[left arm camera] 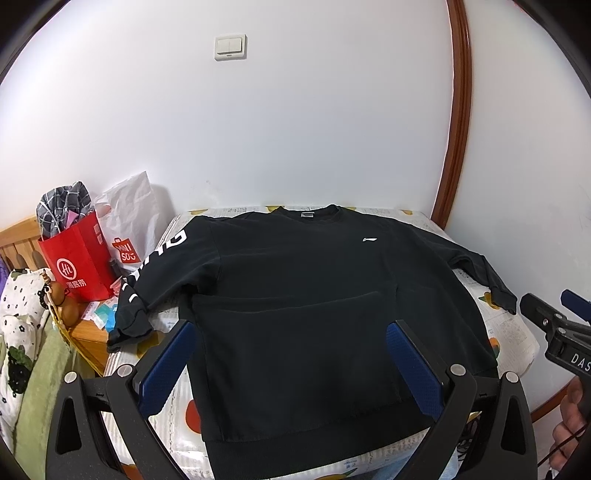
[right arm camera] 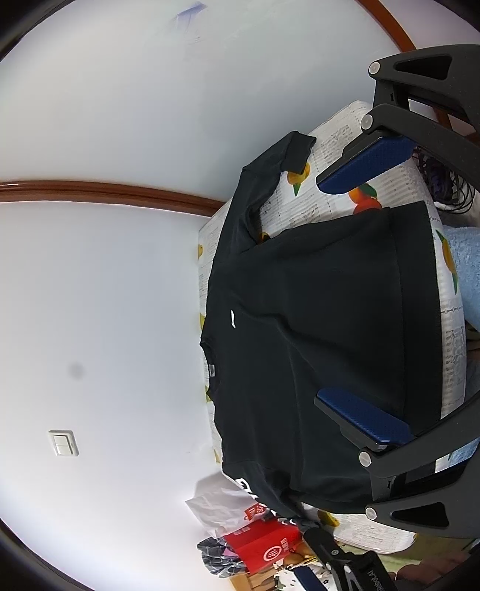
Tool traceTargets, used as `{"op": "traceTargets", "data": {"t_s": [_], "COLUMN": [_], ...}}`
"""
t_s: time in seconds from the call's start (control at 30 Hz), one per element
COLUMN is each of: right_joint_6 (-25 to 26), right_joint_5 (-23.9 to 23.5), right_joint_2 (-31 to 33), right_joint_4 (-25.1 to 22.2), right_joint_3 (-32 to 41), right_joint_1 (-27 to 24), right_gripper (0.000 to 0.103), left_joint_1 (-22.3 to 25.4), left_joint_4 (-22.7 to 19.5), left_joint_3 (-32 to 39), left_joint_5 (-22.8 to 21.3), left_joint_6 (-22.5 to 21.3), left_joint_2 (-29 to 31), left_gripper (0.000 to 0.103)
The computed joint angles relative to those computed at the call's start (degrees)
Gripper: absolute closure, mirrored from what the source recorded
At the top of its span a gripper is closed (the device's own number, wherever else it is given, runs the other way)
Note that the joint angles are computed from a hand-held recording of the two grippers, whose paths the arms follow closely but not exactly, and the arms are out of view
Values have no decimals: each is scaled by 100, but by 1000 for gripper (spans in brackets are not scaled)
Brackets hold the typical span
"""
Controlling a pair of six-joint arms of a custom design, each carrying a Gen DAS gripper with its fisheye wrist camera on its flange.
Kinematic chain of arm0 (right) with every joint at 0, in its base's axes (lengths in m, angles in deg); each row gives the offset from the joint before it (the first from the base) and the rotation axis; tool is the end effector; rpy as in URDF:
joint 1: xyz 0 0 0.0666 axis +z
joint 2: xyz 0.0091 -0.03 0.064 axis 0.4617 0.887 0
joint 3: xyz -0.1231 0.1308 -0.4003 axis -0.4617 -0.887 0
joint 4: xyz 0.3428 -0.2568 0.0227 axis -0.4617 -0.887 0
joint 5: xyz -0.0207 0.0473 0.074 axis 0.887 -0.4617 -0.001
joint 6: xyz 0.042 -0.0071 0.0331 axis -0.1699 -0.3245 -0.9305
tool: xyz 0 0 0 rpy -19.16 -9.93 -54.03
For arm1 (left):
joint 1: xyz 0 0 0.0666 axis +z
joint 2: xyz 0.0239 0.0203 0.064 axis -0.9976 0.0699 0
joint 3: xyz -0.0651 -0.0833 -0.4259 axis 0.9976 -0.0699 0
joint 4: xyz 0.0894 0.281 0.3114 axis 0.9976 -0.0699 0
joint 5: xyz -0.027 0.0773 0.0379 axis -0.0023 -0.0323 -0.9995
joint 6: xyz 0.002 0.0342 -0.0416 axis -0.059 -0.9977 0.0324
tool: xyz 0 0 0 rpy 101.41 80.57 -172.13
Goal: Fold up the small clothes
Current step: 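Grasp the lettered sleeve cuff with the left gripper and lift it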
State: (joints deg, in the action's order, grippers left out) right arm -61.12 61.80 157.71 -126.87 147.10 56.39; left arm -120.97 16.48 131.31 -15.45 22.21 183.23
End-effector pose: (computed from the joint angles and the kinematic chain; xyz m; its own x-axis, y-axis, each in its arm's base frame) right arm 0.4619 0.2282 0.4350 -0.5346 0.1779 -0.8261 0.3624 0.9314 -0.0340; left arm 0.5308 -0.3599 0.4517 -0.5670 0.1332 -0.8129 0.2494 0.9683 -0.0153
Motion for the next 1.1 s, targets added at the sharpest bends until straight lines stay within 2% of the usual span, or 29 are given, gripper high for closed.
{"op": "traceTargets", "data": {"t_s": [0.2, 0.37, 0.5, 0.67, 0.87, 1.0, 1.1], "right_joint_6": [164, 274, 375, 447, 372, 434, 491], "right_joint_5": [-174, -448, -715, -931, -1246, -1320, -1442], "right_joint_2": [240, 543, 816, 1229, 1667, 1943, 2154], "right_joint_4": [110, 213, 439, 331, 295, 58, -81], "right_joint_3": [182, 378, 433, 682, 1019, 1309, 1529], "right_joint_1": [-135, -298, -464, -601, -693, -701, -704], "right_gripper": [0, 0, 0, 0, 0, 0, 0], "left_joint_1": [138, 402, 697, 1067, 1423, 1611, 1672], "left_joint_4": [-116, -393, -567, -809, -938, -1025, -1057], "left_joint_3": [268, 561, 751, 1021, 1349, 1453, 1537], "left_joint_5": [9, 86, -107, -192, -469, -255, -144], "left_joint_6": [-44, 7, 65, 136, -44, -15, -153], "left_joint_2": [274, 659, 1011, 1321, 1731, 1912, 2061], "left_gripper": [0, 0, 0, 0, 5, 9, 14]}}
